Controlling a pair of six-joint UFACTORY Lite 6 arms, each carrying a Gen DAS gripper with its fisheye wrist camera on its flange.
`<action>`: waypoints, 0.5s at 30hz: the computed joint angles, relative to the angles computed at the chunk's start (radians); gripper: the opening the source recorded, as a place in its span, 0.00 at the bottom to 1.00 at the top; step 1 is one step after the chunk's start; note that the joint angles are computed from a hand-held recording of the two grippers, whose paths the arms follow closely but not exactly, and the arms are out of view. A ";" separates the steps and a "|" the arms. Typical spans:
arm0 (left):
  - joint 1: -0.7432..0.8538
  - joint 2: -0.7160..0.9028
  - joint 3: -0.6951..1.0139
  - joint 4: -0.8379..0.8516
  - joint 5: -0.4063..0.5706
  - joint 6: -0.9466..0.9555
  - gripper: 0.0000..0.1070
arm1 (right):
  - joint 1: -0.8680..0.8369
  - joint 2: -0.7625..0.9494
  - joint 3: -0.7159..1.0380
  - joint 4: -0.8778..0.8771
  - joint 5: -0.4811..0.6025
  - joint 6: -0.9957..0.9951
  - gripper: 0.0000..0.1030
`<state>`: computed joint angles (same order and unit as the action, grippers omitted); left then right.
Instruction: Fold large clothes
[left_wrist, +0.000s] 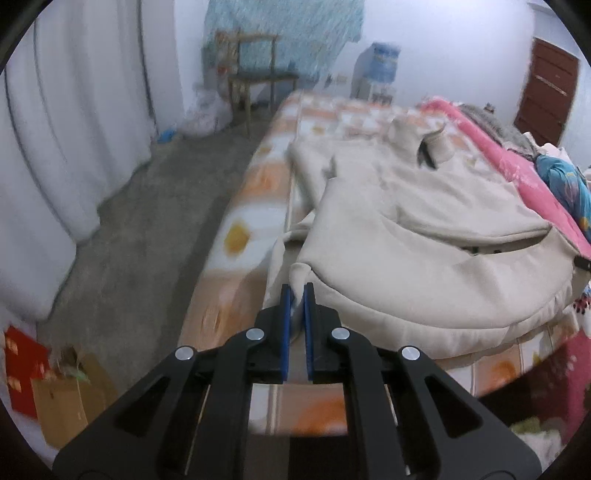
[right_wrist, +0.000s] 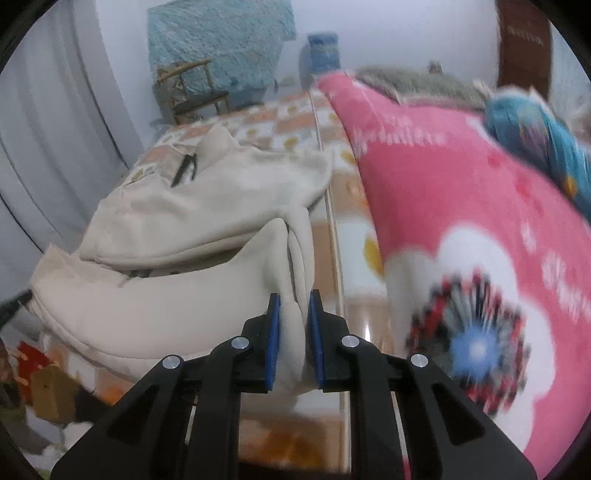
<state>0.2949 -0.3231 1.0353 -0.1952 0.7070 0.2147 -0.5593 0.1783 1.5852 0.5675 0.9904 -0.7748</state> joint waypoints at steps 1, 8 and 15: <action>0.020 0.002 -0.034 -0.008 0.003 0.016 0.07 | -0.011 -0.004 -0.032 -0.011 0.010 0.006 0.18; 0.110 -0.046 -0.107 -0.055 -0.046 0.064 0.26 | -0.074 -0.080 -0.150 -0.029 -0.084 -0.009 0.36; 0.032 -0.047 -0.040 -0.283 -0.020 0.198 0.27 | -0.026 -0.139 -0.168 0.051 -0.090 -0.051 0.54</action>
